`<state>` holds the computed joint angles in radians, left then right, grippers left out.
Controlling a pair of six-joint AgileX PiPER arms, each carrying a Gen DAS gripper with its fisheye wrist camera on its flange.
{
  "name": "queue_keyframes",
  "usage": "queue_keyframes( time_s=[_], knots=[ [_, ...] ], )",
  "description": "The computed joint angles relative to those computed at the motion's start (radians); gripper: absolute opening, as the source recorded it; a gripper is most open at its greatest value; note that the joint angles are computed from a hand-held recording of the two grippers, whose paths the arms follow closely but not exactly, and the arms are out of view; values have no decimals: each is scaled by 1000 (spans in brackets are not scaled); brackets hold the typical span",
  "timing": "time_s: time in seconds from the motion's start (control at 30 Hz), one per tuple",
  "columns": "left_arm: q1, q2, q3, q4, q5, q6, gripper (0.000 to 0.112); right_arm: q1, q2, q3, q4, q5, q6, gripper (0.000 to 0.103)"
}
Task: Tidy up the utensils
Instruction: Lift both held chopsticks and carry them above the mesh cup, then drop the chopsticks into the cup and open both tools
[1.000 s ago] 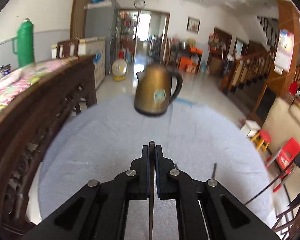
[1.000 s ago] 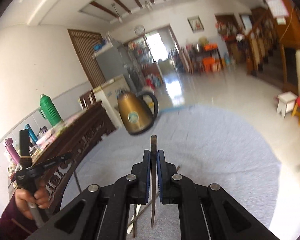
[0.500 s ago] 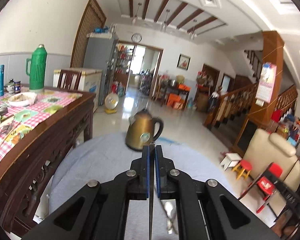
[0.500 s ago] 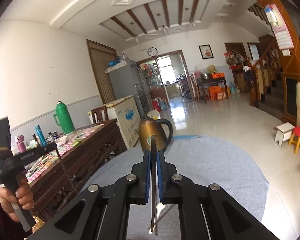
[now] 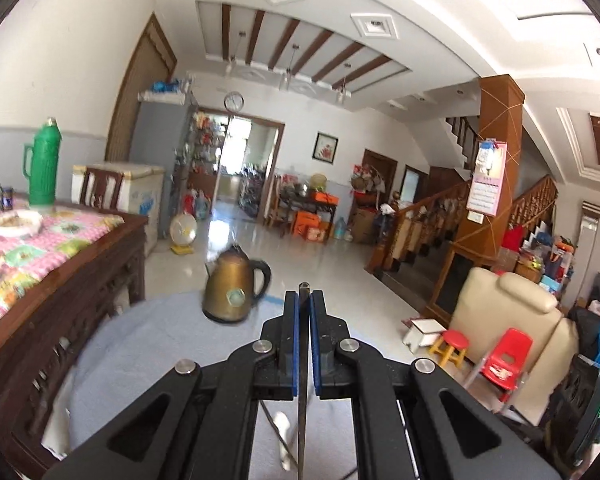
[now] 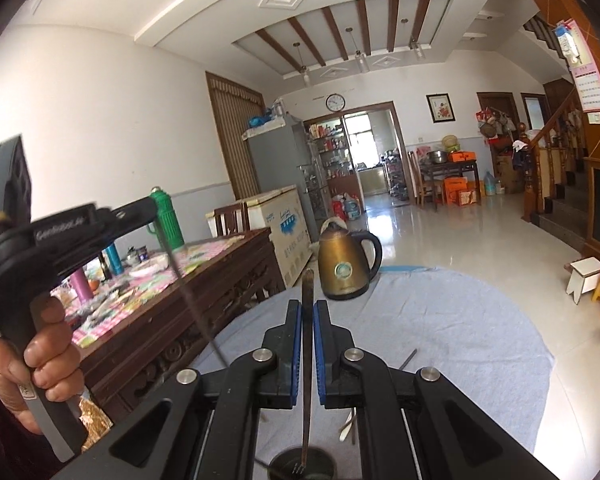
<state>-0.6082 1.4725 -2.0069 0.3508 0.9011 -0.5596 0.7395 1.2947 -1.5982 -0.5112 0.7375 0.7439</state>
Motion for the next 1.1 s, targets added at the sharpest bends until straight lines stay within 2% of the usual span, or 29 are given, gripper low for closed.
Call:
queue_keyframes(
  time_s=[0.13, 0.23, 0.37, 0.47, 0.73, 0.97, 1.0, 1.1],
  knots=[
    [-50, -24, 78, 47, -19, -85, 5, 44, -15, 64, -98, 9, 80, 7],
    [-134, -31, 133, 194, 4, -199, 5, 50, -26, 102, -132, 4, 119, 7],
    [-178, -21, 188, 275, 30, -290, 5, 68, -47, 144, -180, 13, 184, 7],
    [-209, -19, 232, 324, 49, -343, 5, 46, -66, 176, -152, 0, 186, 7],
    [-212, 6, 271, 306, 63, -375, 5, -2, -88, 243, -71, -17, 180, 7],
    [-191, 21, 284, 192, 61, -306, 5, -45, -63, 251, 0, -25, 155, 8],
    [-186, 24, 276, 171, 67, -286, 5, -56, -59, 248, 25, -25, 142, 8],
    [-183, 28, 245, 114, 102, -235, 6, -143, -51, 241, 231, -67, 5, 12]
  ],
)
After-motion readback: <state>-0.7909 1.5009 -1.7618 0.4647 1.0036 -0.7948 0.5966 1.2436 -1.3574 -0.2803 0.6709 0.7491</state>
